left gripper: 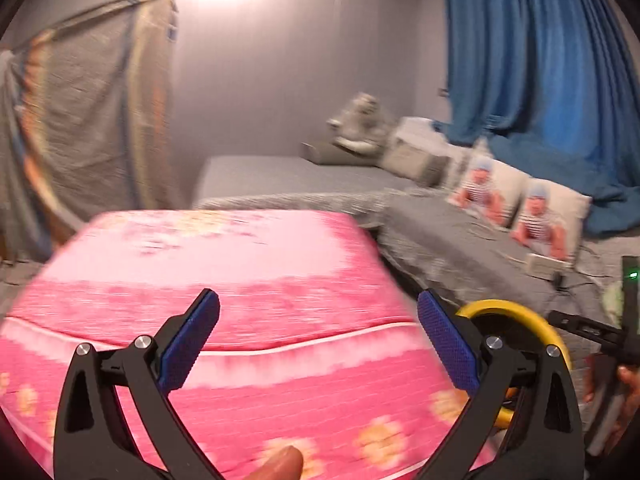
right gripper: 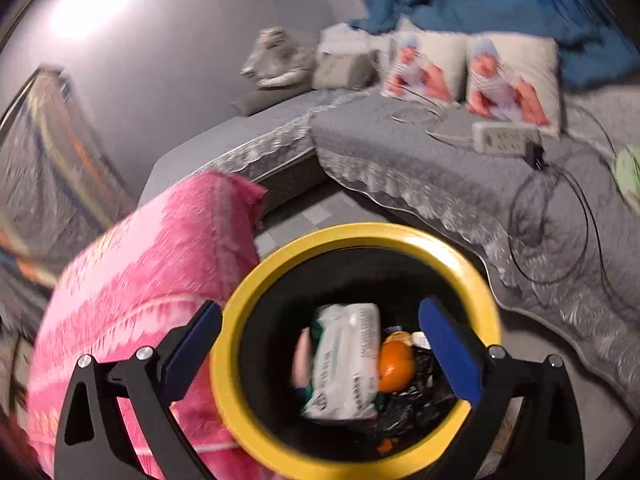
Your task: Collect trash
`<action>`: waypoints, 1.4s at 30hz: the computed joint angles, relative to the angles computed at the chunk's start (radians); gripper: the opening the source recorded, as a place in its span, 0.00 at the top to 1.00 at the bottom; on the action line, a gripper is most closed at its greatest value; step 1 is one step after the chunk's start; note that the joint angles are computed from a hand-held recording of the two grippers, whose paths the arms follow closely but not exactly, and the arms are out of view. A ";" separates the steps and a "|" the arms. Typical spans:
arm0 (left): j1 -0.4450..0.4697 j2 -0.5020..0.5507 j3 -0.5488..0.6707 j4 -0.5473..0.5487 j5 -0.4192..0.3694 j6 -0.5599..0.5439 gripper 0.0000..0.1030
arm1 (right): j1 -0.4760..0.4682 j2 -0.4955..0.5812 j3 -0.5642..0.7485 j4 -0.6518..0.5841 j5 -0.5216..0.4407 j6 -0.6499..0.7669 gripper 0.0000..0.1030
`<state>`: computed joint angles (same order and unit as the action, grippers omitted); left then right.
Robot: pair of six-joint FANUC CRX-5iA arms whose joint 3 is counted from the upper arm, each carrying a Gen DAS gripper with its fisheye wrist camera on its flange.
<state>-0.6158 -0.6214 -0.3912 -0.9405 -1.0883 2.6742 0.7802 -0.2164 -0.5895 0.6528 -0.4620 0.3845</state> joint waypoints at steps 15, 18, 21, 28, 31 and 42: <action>-0.734 -0.058 0.021 -0.335 -0.924 0.250 0.08 | 0.331 -0.134 -0.194 0.817 -0.150 -0.620 0.07; -0.872 -0.002 0.026 -0.387 -1.066 0.370 0.08 | 0.392 -0.138 -0.190 0.764 -0.195 -0.596 0.07; -0.913 0.066 0.036 -0.400 -1.158 0.470 0.08 | 0.433 -0.136 -0.208 0.779 -0.257 -0.645 0.07; -0.924 0.093 0.017 -0.332 -1.184 0.668 0.08 | 0.526 -0.123 -0.263 0.848 -0.452 -0.805 0.07; -0.892 0.083 0.004 -0.284 -1.132 0.668 0.08 | 0.532 -0.122 -0.276 0.874 -0.457 -0.827 0.07; -0.861 0.114 0.002 -0.267 -1.119 0.640 0.08 | 0.539 -0.103 -0.272 0.851 -0.462 -0.826 0.07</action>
<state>-1.4771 -0.5078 -0.3891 -1.2070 -2.2071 3.3146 1.3189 -0.3197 -0.8615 1.5034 -0.9245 -0.4420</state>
